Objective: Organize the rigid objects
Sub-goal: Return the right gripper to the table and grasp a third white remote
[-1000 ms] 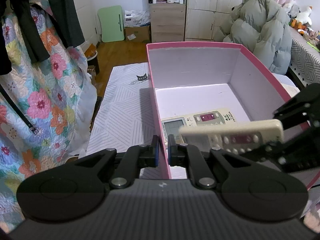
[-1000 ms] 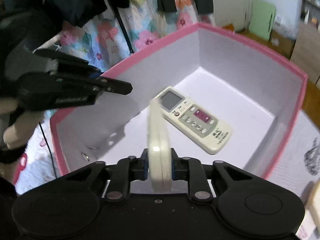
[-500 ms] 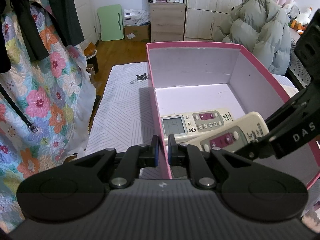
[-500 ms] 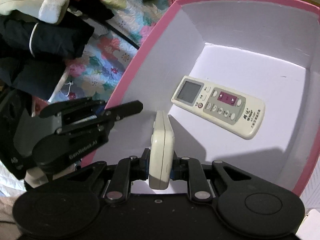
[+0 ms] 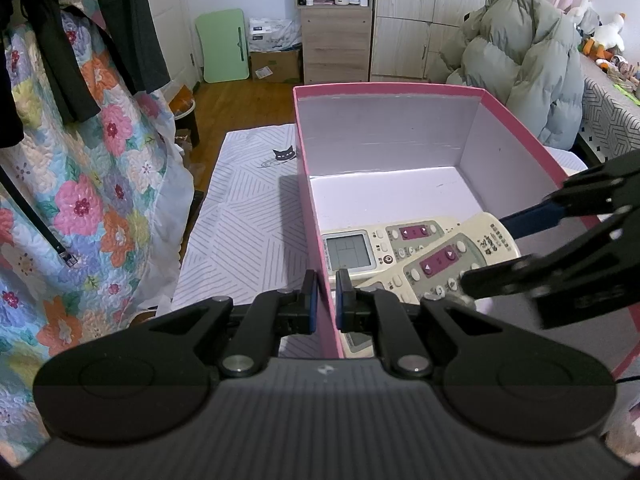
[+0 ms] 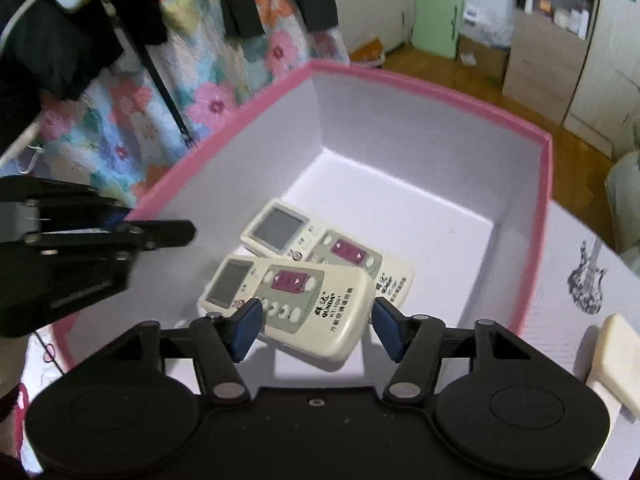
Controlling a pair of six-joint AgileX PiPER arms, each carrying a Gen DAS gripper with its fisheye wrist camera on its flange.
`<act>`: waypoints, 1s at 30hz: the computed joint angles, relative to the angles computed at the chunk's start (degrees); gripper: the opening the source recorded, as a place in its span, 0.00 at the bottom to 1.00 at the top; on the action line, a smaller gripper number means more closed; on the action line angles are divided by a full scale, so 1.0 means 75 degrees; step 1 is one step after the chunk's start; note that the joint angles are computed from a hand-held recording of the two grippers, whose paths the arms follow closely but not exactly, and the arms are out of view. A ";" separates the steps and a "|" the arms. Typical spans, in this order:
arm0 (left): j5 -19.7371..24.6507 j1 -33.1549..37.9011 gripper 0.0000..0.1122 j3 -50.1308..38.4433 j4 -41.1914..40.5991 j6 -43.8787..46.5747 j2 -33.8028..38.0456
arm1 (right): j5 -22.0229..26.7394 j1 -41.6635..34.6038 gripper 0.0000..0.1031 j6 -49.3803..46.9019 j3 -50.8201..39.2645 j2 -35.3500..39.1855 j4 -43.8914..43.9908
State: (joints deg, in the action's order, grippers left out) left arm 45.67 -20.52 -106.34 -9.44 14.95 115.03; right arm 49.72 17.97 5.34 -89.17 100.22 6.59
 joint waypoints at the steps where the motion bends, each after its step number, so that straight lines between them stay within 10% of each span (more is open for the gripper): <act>1: 0.0000 0.0000 0.06 -0.0005 0.0023 -0.0012 0.0002 | -0.0188 -0.0042 0.63 -0.0090 0.0289 -0.0303 0.0095; 11: 0.0018 -0.0030 0.06 -0.0052 0.0070 -0.0089 0.0036 | -0.1767 -0.0433 0.65 0.0671 0.2557 -0.2821 -0.0859; 16: 0.0028 -0.0050 0.06 -0.0059 0.0078 -0.0205 0.0045 | -0.1412 -0.1082 0.64 0.1220 0.2998 -0.3283 -0.1422; 30: 0.0154 -0.0121 0.06 -0.0174 0.0302 -0.0527 0.0064 | -0.1296 -0.5111 0.66 -0.0780 0.3869 -0.1969 0.3610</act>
State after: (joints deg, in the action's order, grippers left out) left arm 46.83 -21.42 -107.65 -7.17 10.99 115.51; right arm 40.00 -20.36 -0.52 -60.16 85.45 33.67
